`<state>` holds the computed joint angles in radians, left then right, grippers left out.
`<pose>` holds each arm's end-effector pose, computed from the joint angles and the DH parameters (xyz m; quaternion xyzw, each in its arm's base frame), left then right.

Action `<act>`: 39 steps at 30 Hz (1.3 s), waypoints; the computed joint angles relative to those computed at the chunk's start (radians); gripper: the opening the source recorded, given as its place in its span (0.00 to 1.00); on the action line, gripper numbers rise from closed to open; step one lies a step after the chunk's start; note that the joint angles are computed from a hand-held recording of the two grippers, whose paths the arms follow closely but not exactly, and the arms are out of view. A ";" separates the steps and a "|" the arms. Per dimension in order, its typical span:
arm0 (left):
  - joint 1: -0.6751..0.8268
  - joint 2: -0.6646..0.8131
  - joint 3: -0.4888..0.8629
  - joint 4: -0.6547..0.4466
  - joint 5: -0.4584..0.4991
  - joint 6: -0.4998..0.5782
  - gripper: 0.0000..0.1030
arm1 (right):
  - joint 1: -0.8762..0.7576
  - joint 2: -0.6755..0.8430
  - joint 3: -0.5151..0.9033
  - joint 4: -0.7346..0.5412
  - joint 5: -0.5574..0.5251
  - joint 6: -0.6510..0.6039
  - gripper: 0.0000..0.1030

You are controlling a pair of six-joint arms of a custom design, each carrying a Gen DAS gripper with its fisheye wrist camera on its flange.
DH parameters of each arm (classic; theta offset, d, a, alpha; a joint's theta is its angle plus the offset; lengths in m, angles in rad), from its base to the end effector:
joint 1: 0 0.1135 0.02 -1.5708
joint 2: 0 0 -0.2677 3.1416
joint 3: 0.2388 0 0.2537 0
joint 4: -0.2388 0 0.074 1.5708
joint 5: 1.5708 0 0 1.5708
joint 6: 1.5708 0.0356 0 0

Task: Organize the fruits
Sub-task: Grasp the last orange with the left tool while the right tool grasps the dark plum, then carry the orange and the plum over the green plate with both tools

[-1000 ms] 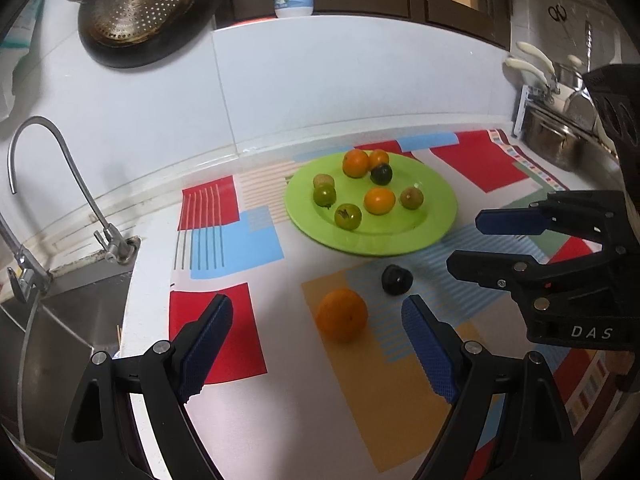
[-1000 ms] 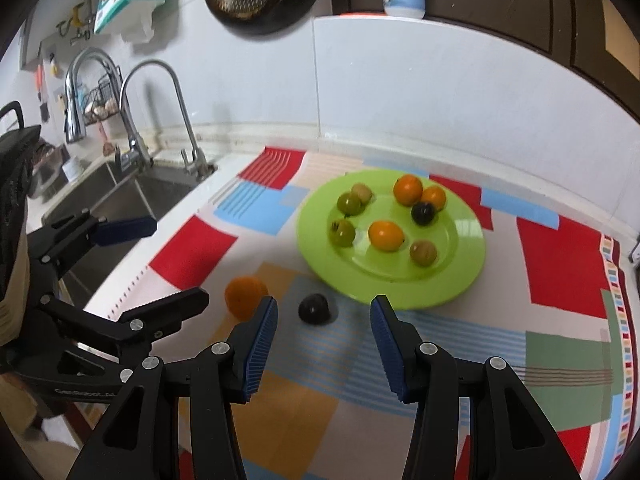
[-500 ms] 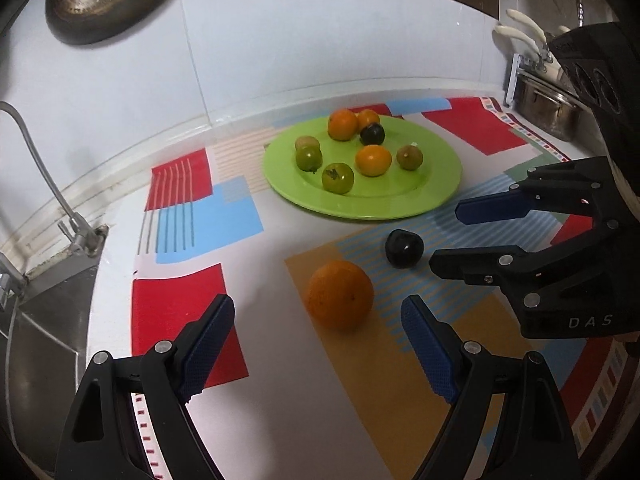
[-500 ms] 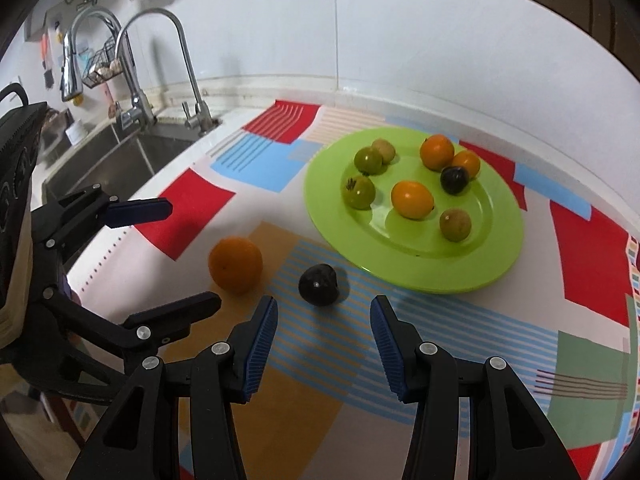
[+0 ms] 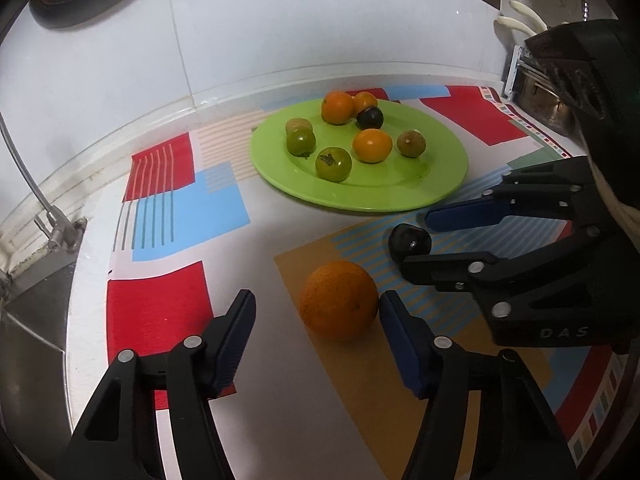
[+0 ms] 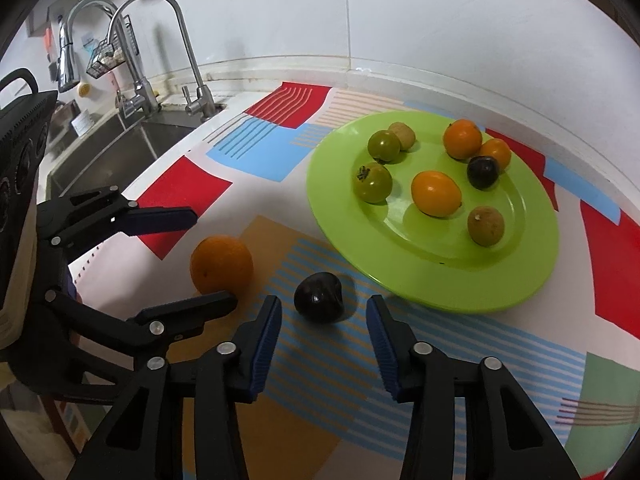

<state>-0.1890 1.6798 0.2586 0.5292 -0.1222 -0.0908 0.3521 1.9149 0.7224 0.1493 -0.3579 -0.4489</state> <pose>0.2109 -0.0359 0.0597 0.0259 0.9411 0.0107 0.3371 0.2878 0.1190 0.0659 -0.4131 0.8567 0.1592 0.2646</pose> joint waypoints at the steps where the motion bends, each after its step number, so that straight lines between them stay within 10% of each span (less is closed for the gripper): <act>1: 0.000 0.004 0.003 -0.001 0.003 0.000 0.59 | 0.001 0.007 0.006 -0.002 0.000 0.000 0.42; 10: 0.020 0.005 0.015 -0.011 0.071 -0.004 0.39 | 0.019 0.048 0.045 -0.019 0.001 0.003 0.29; 39: -0.204 -0.378 -0.049 -0.271 -0.124 -0.221 0.39 | -0.089 -0.260 -0.165 -0.035 -0.077 0.027 0.27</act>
